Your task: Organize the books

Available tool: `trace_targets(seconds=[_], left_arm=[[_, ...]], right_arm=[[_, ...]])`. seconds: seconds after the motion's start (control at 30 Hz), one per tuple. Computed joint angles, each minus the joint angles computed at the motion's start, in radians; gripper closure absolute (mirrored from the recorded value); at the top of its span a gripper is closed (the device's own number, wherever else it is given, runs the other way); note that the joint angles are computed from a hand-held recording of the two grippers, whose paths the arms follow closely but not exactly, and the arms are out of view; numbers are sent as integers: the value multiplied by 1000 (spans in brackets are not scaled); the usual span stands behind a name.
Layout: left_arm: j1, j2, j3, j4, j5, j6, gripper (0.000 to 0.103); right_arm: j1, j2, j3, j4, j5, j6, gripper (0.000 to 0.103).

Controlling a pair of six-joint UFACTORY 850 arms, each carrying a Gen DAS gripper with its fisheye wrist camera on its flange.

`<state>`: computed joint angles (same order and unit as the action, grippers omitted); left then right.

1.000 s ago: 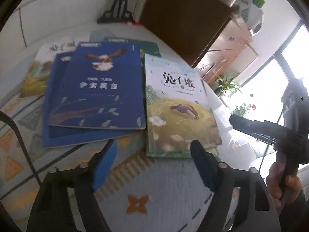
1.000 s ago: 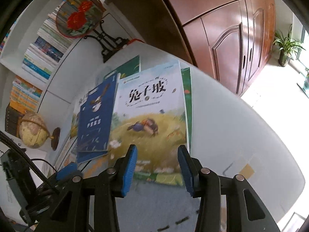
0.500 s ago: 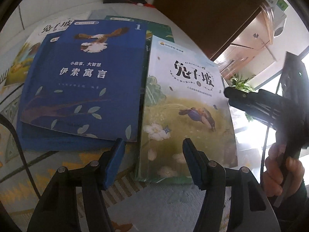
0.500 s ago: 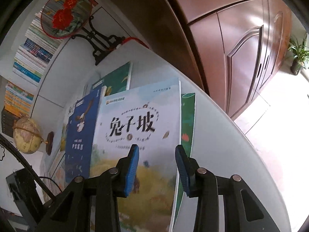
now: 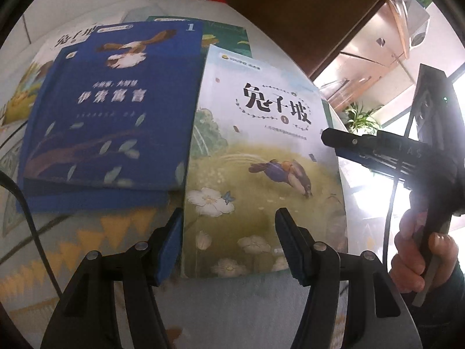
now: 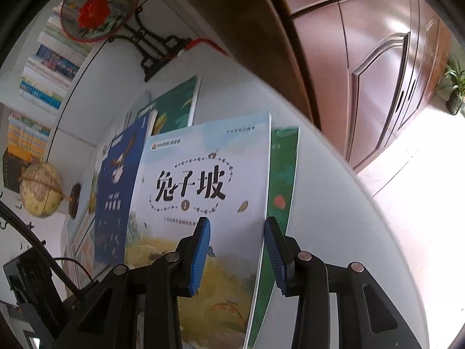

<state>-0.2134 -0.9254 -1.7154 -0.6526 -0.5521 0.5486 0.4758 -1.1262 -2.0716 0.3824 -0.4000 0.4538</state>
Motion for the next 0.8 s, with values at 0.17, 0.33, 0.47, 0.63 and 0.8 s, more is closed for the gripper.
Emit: trace_targets(seconds=[0.17, 0.33, 0.47, 0.63, 0.8], left_arm=[[21, 88, 138, -8, 30, 8, 44], [49, 176, 246, -131, 67, 94, 44], [53, 236, 285, -362, 80, 317, 44], [55, 202, 251, -412, 72, 324, 44], [90, 147, 219, -419, 25, 176, 87]], right_arm=[[24, 34, 65, 162, 2, -160, 63], [62, 29, 50, 132, -7, -154, 62], [73, 18, 34, 160, 1, -162, 59], [72, -61, -94, 350, -55, -321, 59], [73, -143, -238, 308, -136, -275, 55]])
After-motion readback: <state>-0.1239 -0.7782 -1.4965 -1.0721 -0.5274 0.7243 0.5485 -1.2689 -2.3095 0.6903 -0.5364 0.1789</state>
